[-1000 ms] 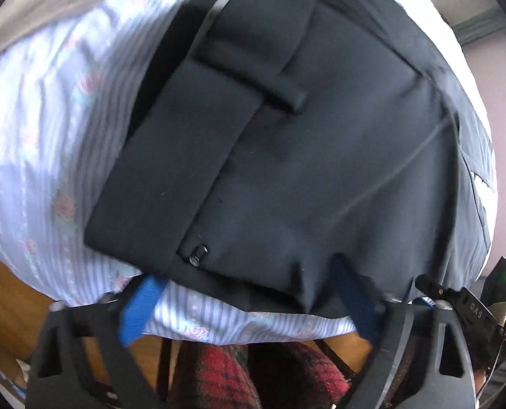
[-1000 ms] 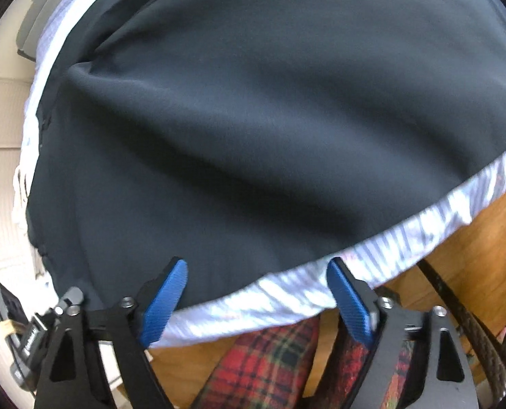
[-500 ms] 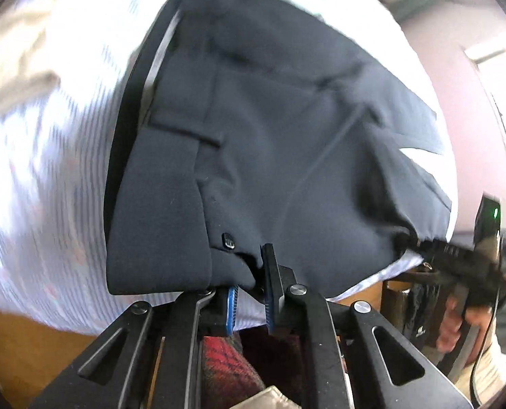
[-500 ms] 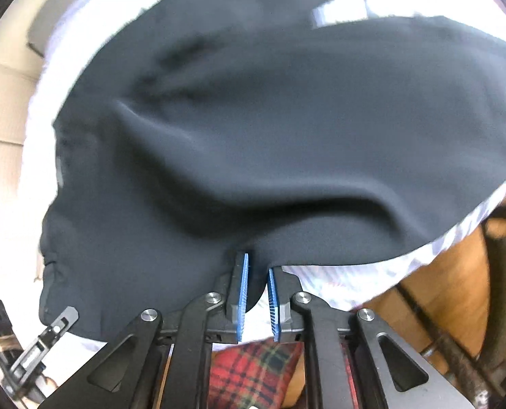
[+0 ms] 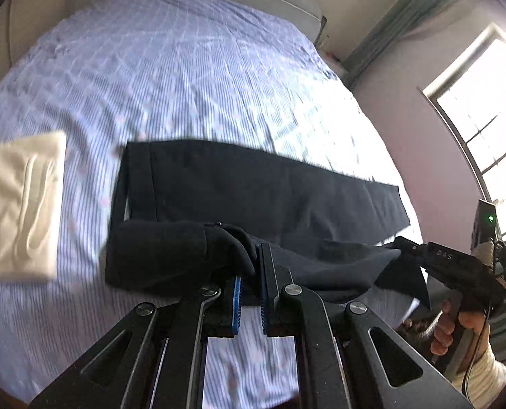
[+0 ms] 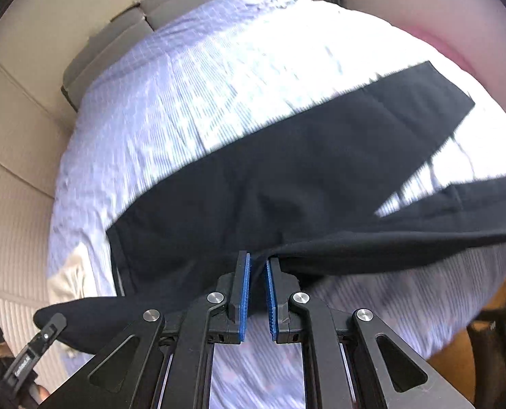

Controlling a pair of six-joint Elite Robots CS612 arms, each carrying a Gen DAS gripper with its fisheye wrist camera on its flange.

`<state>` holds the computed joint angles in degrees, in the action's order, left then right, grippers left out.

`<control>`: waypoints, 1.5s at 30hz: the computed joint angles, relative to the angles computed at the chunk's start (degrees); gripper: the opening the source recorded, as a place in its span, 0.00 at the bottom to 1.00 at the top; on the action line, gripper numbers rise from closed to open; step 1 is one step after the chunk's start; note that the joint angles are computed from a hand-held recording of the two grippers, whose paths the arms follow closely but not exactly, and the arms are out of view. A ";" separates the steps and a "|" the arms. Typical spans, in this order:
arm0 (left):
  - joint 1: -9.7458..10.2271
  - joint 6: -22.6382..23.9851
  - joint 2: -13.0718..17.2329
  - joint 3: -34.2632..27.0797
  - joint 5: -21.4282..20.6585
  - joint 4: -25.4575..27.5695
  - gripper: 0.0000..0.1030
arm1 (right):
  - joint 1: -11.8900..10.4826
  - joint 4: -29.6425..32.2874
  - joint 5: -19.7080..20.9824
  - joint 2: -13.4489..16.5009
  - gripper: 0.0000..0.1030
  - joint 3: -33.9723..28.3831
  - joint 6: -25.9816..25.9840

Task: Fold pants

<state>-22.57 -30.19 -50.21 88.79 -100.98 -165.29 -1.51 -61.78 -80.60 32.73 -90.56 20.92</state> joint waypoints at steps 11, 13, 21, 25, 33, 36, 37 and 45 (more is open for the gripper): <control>2.44 3.87 11.47 -19.60 4.06 14.63 0.10 | 1.94 -12.55 1.06 -6.16 0.10 20.63 -5.54; 3.06 2.85 14.38 -24.15 3.96 18.74 0.10 | 1.99 -13.31 1.23 -7.44 0.10 24.79 -6.38; 3.57 0.63 22.85 -38.54 6.30 33.59 0.13 | 2.67 -15.50 0.61 -13.47 0.12 41.31 -11.39; 3.58 -0.95 25.00 -42.79 7.14 40.52 0.22 | 2.77 -14.55 1.63 -14.93 0.30 44.44 -13.42; 3.40 -5.58 19.33 -34.33 10.90 27.81 0.89 | 2.60 -15.48 7.88 -14.29 0.53 39.23 -16.07; 3.03 -2.87 16.65 -30.74 10.32 24.79 0.89 | 2.18 -14.68 9.62 -12.30 0.59 32.96 -15.14; 2.71 -1.05 15.41 -28.85 10.24 23.37 0.89 | 2.02 -12.51 8.32 -11.53 0.60 29.30 -13.46; -0.62 10.83 8.27 -17.37 6.25 11.13 0.89 | 0.18 -3.68 4.74 -5.42 0.60 10.90 -10.65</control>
